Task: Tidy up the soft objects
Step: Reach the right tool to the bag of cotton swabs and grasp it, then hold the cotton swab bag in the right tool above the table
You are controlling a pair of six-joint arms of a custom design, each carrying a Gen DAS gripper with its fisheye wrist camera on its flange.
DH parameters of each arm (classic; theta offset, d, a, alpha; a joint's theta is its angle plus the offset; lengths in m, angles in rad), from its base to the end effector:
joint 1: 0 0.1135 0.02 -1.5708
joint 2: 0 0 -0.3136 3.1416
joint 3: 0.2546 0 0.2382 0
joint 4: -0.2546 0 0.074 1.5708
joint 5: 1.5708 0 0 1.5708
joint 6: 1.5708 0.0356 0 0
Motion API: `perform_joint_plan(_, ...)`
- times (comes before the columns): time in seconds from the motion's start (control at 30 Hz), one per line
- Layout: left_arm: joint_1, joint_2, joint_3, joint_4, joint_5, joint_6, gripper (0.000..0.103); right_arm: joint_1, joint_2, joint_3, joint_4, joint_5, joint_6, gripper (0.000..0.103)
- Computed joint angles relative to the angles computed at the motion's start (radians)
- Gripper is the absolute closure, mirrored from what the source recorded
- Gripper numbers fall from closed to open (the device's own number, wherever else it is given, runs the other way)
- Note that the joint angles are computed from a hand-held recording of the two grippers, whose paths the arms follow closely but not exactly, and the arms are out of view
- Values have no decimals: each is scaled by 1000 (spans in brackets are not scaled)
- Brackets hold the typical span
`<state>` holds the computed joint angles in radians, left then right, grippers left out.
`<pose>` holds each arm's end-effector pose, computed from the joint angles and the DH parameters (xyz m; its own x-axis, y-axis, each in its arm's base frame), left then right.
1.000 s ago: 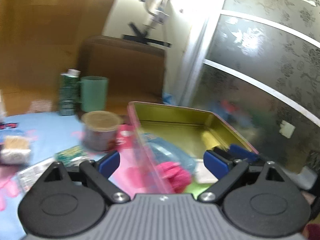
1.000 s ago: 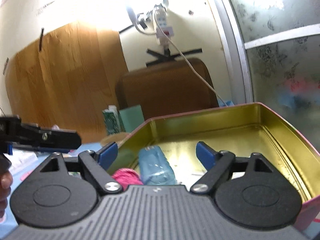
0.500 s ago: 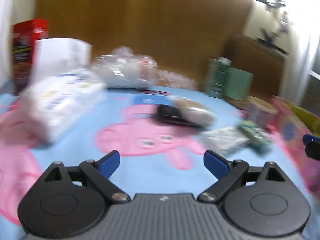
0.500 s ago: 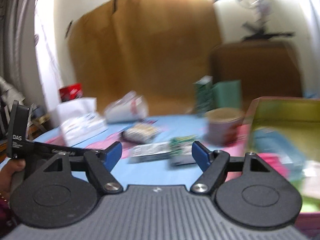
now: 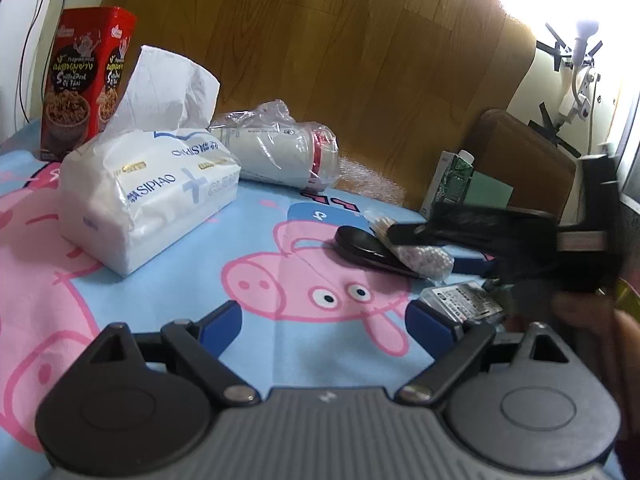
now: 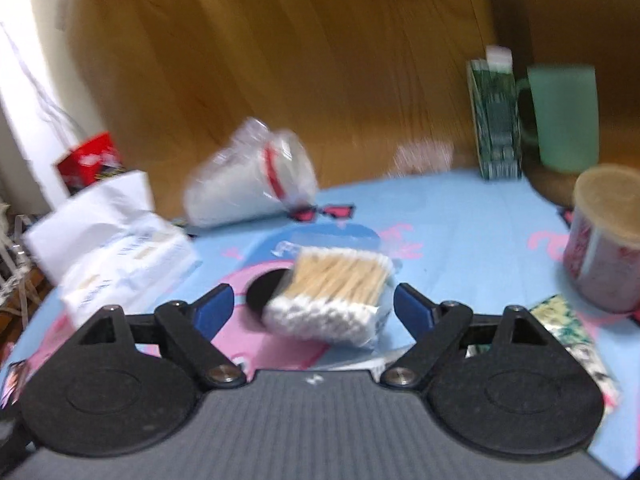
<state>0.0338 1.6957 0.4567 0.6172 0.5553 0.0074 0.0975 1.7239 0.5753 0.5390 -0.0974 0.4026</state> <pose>0.2761 -0.0094 0.1655 -0.5792 -0.0133 -0.8151 0.4039 0.8639 -0.3011 0.3049 0.0333 0.1751 -0.5933 0.3338 -0.7325 0.0611 0.9260 0.3725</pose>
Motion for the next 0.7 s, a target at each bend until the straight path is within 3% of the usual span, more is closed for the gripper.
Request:
perform_joint_plan(0.07,4,1,2,-5,9,-6,11,4,20,-1,17,11,-21,27)
perform_joint_plan(0.1,7,2,4,-7,13,-8,11,-2,16,1,4,-14,-41,45)
perform_joint_plan(0.13,9,1,3,-8,16,-10,11,-4,14,0,11,-26,-38,47)
perform_joint_plan(0.4,34,12,26,-37,32,-38,10,54,-255,-254,126,-13,-174,49)
perform_joint_plan(0.6,28,9,26,-48,17,-29,9,48,-540,-463,4,-144,-359,49)
perform_joint_plan(0.7,15,3,20,-46,-2,-13,9,67,-610,-502,-53,-150,-413,48)
